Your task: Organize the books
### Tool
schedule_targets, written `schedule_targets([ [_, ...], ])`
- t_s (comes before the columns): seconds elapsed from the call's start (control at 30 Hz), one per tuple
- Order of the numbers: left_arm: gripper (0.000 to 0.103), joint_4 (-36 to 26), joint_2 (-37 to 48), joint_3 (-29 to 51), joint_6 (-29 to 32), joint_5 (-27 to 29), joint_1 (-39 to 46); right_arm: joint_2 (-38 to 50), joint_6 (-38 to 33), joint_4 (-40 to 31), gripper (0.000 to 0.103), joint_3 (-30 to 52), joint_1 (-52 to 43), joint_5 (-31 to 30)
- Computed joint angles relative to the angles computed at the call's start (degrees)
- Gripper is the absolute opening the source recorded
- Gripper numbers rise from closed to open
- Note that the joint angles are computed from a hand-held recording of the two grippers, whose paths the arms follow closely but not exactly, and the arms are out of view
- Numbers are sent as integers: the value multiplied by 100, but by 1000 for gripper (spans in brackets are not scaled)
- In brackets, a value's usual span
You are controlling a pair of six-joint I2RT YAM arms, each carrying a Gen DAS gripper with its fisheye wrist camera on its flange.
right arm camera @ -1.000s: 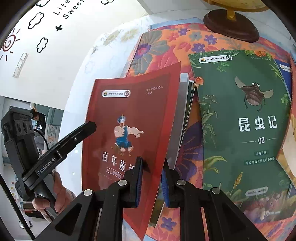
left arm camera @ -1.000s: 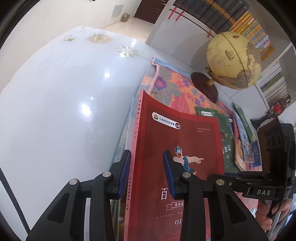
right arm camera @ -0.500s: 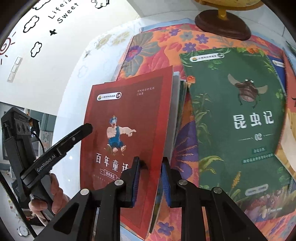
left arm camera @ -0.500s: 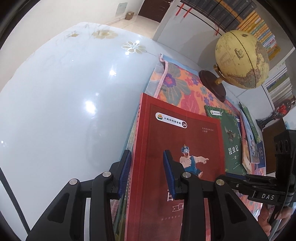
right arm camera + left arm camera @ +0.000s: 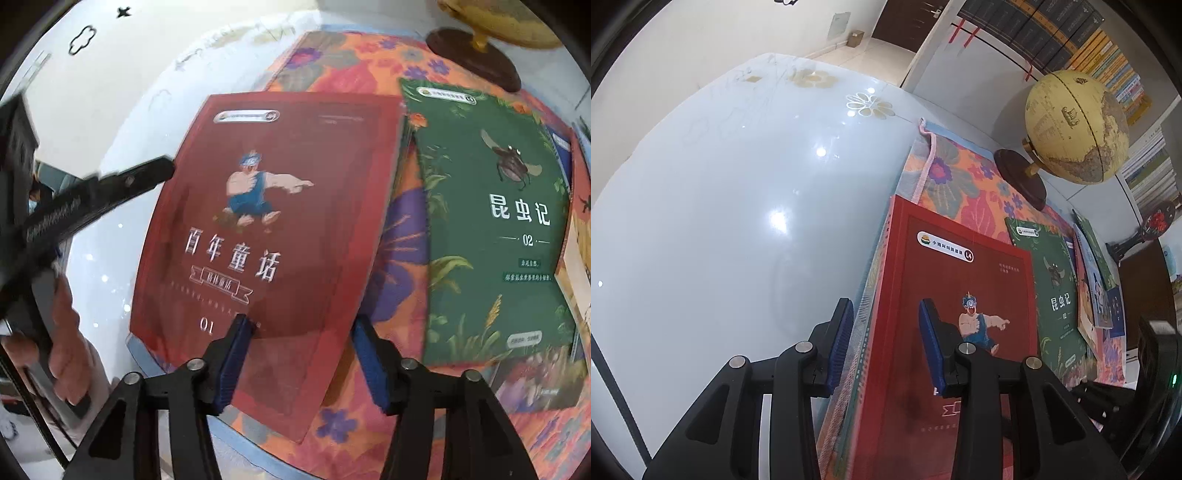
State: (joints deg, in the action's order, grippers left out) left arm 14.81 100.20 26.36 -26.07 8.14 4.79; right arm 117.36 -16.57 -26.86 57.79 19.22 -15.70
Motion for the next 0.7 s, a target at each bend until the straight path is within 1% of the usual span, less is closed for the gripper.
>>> schedule_targets([
  [0.1, 34, 19, -103, -57, -5, -53, -28, -62, 33, -59, 57, -19, 34, -47],
  [0.2, 34, 31, -129, -77, -17, -53, -50, -14, -22, -180, 57, 74, -230, -340],
  [0.37, 34, -29, -392, -135, -165, -135, -273, -239, -495, -165, 57, -25, -896, -636],
  [0.47, 34, -270, -612, -7, -322, -331, -702, -409, -900, -415, 57, 54, -1529, -822],
  [0.57, 34, -632, -664, 371, -541, -563, -1334, -498, -1298, -774, 57, 317, -2319, -1101],
  [0.7, 35, -1119, -316, 1269, -932, -975, -2283, -344, -1779, -1322, 57, 1020, -3417, -1554],
])
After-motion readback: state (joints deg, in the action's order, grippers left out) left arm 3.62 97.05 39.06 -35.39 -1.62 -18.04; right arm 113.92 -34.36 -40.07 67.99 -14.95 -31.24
